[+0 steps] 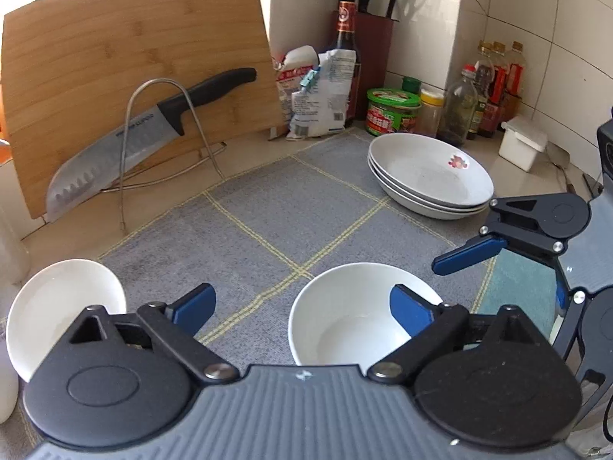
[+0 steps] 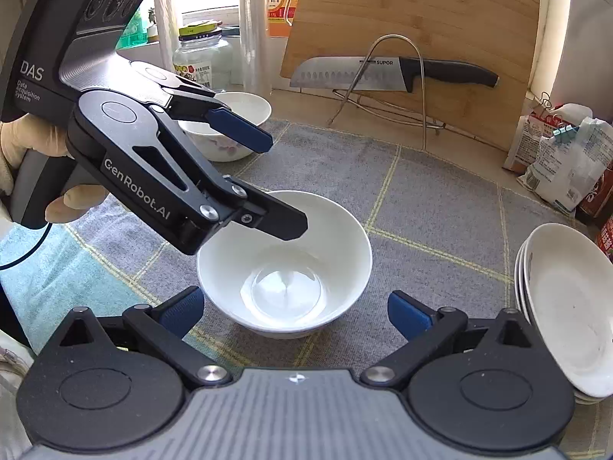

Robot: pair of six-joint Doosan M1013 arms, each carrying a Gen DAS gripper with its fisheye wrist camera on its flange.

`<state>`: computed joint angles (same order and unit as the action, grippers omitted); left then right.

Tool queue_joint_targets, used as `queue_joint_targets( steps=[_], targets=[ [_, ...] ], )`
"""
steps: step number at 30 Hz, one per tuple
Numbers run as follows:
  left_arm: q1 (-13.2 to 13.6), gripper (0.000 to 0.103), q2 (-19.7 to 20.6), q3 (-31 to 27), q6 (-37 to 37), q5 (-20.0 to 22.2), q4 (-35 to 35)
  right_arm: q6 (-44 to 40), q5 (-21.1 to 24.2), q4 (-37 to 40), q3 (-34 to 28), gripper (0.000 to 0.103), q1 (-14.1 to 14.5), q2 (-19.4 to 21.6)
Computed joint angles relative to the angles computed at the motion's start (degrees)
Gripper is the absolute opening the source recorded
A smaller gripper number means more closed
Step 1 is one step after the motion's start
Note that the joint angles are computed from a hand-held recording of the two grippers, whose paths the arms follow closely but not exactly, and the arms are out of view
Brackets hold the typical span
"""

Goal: Organize plates and bowls

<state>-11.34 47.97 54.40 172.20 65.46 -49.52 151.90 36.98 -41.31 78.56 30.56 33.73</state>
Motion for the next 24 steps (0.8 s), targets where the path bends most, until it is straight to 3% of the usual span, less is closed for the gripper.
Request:
queue_joint_targets(
  steps=[8,24],
  targets=[
    [1.2,0.1,-3.2,5.3,-0.6,-7.6,-5.5,1.6,-0.1,0.1,-0.1,0.103,-0.5,-1.1],
    [2.8,0.101,-5.3,9.8,-7.2,-22.3,-1.3,-9.1,1.5,8.0,-9.3,0.103,-3.4,3.2]
  ],
)
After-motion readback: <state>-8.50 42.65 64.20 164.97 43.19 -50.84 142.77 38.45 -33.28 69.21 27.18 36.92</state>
